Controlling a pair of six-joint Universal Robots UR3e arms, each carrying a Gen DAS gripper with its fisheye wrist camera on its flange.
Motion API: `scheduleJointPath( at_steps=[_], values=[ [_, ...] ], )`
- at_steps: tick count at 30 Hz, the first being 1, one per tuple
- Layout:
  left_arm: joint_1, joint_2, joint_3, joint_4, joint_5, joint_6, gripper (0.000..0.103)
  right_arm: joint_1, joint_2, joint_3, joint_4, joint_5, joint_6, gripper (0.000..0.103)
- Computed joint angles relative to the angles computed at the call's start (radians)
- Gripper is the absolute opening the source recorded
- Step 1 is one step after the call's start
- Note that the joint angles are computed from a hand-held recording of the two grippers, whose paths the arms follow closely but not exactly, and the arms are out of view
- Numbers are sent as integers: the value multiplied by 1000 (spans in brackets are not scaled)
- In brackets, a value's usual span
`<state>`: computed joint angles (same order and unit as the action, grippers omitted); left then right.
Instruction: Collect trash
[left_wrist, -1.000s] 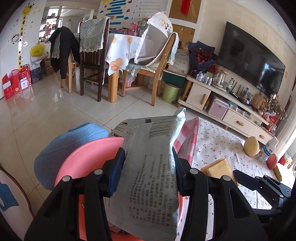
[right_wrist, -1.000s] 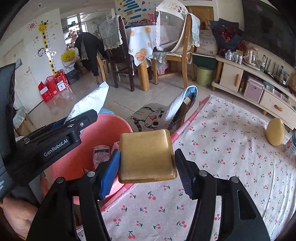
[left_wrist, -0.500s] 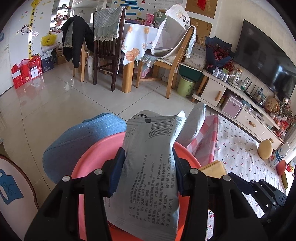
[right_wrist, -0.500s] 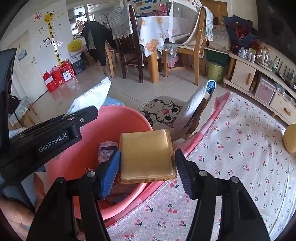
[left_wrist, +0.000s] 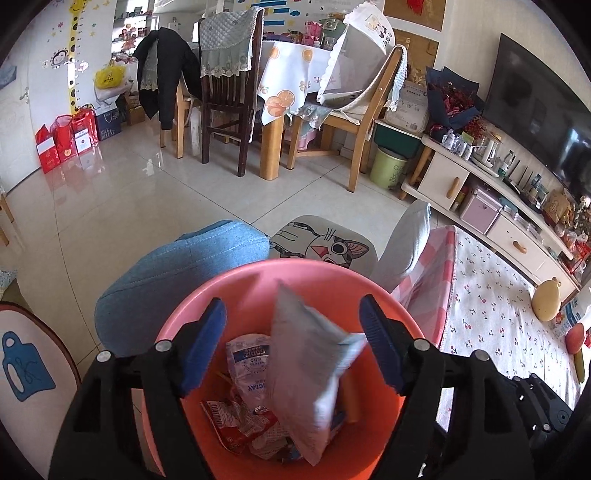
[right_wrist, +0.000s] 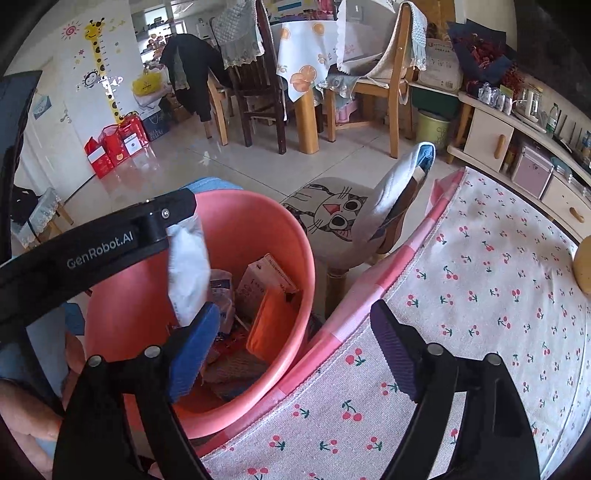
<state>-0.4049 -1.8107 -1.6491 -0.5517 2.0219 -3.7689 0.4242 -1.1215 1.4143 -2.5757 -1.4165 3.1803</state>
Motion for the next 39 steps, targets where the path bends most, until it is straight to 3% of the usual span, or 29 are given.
scheduleJointPath(
  at_steps=[1,6,25,32,39],
  values=[
    [-10,-10,15,-9,15,5,85,-7,-15,19,-9,-3,6,85],
    [-32,-34,59,-20,29,27,91,-60,-129,160,-68,2,38,89],
    [-187,-187,276,-17,63,94,99,-215,-532,567,-119,-90,-55,90],
    [-290,-298,456,-50,116,144,99,-366,-764,753,-76,-47,-135,90],
    [-392,-471,741,-159,183,176,99,-628,-1073,896,77,85,-256,91]
  ],
)
